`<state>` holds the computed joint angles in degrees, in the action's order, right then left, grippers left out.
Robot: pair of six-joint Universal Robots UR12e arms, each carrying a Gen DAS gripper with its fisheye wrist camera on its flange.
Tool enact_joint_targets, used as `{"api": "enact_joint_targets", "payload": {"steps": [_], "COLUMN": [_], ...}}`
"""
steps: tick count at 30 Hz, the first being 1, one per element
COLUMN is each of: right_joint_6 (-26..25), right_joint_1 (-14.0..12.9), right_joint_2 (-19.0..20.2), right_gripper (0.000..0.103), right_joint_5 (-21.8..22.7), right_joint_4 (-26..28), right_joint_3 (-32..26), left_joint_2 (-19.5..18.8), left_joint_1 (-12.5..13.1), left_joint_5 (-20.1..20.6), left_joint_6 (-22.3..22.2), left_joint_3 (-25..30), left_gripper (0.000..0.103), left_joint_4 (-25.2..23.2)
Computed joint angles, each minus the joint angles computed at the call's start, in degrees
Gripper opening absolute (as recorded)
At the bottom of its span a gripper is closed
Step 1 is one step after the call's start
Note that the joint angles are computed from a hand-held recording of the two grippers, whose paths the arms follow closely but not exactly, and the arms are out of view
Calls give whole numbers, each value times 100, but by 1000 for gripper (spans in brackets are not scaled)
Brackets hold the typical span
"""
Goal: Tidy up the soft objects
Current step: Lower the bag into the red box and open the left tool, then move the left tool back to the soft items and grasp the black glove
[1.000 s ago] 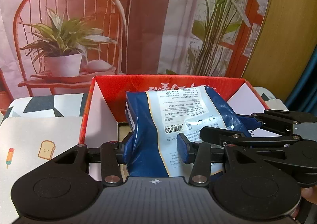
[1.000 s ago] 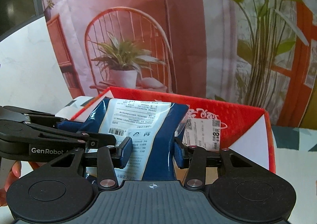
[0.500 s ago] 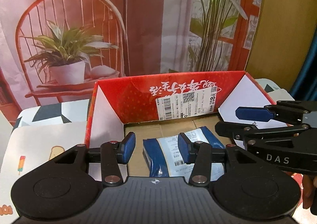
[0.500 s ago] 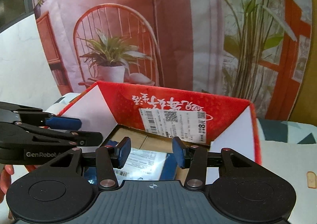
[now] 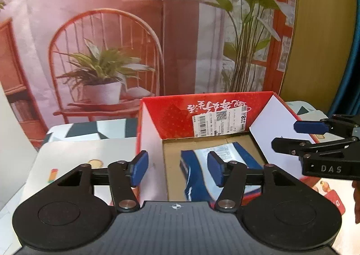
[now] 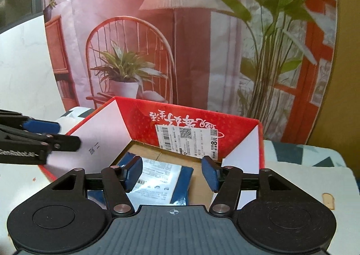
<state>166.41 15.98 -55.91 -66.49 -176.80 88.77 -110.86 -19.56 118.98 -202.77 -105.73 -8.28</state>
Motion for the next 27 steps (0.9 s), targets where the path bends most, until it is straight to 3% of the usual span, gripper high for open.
{"api": "enact_joint_targets", "payload": {"steps": [4,9,15,27], "right_joint_6": [-100,-158,-284,-55], "right_joint_1": [2,3,26,20], "right_joint_2": [-173,-371,-581,-852], "right_gripper": [66,85,103,103], "right_joint_5": [-52,-29,13,130], "right_joint_4": [-218,-427,-542,-617], "right_joint_3": [278,598,940,1493], "left_joint_2": [137,275,431,583], "left_joint_1": [-130,-306,-451,-666], "left_joint_5": [300,658,745,833], "left_joint_6": [-42,-79,-287,-719], "left_joint_3": [-180,-400,-626,-973], "left_gripper": [76,95,99,100], "left_joint_4": [37,142,153,120]}}
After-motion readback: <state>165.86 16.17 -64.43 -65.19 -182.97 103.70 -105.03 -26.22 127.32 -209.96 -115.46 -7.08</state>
